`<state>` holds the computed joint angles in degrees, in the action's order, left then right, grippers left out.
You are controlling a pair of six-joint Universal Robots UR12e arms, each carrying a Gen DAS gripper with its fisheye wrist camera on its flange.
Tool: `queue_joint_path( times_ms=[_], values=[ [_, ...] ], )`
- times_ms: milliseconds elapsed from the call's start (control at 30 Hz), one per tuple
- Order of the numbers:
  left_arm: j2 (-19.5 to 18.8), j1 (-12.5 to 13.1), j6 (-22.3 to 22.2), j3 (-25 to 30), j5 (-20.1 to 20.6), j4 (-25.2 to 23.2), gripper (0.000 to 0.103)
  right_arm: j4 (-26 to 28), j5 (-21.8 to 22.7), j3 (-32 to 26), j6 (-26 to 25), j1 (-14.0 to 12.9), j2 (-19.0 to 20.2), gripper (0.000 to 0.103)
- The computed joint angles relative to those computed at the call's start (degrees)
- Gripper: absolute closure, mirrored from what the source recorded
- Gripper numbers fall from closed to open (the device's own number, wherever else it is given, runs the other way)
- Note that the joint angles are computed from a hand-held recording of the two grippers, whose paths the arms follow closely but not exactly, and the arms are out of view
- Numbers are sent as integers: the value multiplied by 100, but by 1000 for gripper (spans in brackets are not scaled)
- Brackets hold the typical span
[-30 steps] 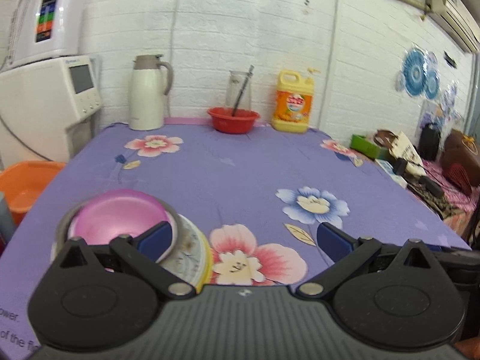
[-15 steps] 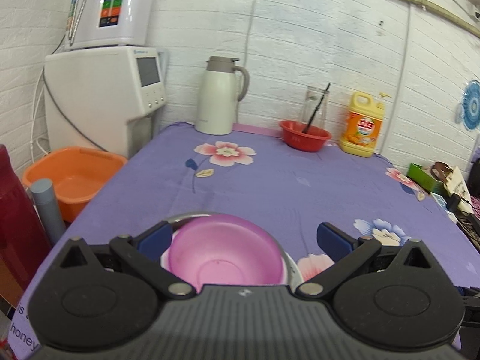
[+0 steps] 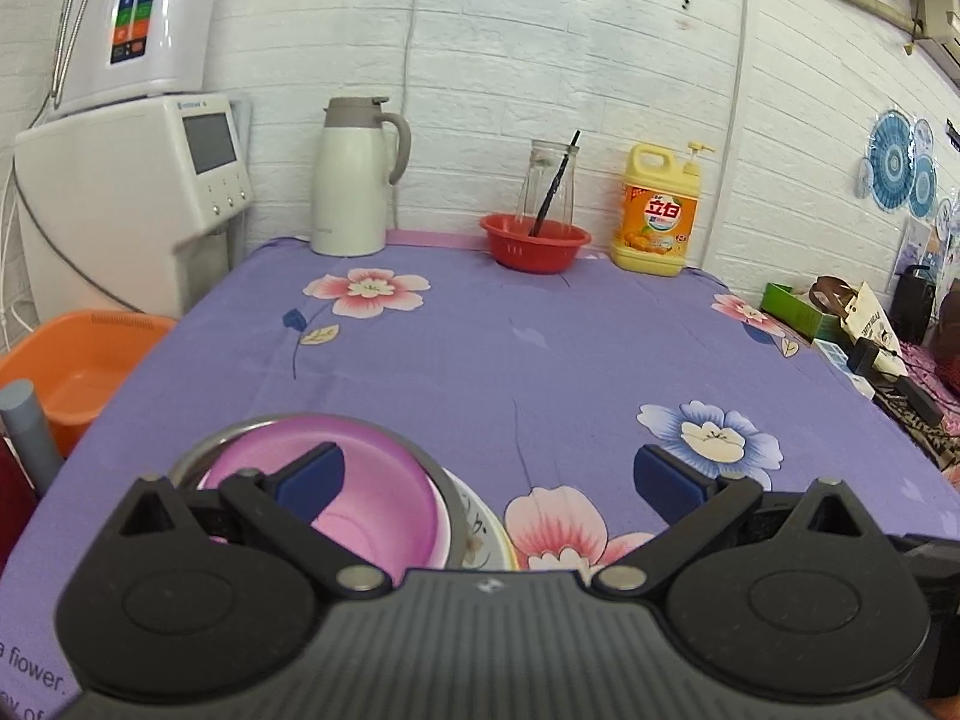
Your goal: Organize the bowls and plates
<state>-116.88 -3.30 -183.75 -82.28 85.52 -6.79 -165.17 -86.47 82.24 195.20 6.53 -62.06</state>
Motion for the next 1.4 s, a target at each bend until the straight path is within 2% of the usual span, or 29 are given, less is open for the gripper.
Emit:
queue_joint_path(
  times_ms=[100,233,300,367,500,633,733,867,1000,1133,1400],
  values=[
    [130,-101,9,-256,478,180,1,-222,-68,215,107,7,-149,0],
    [422,-24,-451,-806,110,527,0,-573,-121,571,59,71,-373,0],
    [564,-7,-557,-1015,66,513,0,-739,-120,762,-68,119,-488,0],
    [654,-31,-446,-1138,178,462,0,-886,-149,906,-167,168,-575,0],
    [753,-110,-160,-1422,597,776,0,-1214,-147,1159,-270,233,-709,0],
    [877,-117,-133,-1622,631,723,0,-1388,-164,1347,-320,271,-789,0],
    [925,-216,-94,-1750,1072,859,0,-1493,-148,1500,-298,275,-866,0],
    [932,-364,199,-1836,1647,1132,0,-1789,-215,1704,-307,298,-963,0],
    [1007,-385,207,-1919,1617,1233,0,-1959,-179,1836,-292,293,-1030,0],
    [990,-452,403,-1921,1792,1338,0,-2041,-103,1894,-376,311,-1056,0],
    [1058,-410,136,-1965,1653,1285,0,-2038,-16,1954,-538,359,-1082,0]
  ],
)
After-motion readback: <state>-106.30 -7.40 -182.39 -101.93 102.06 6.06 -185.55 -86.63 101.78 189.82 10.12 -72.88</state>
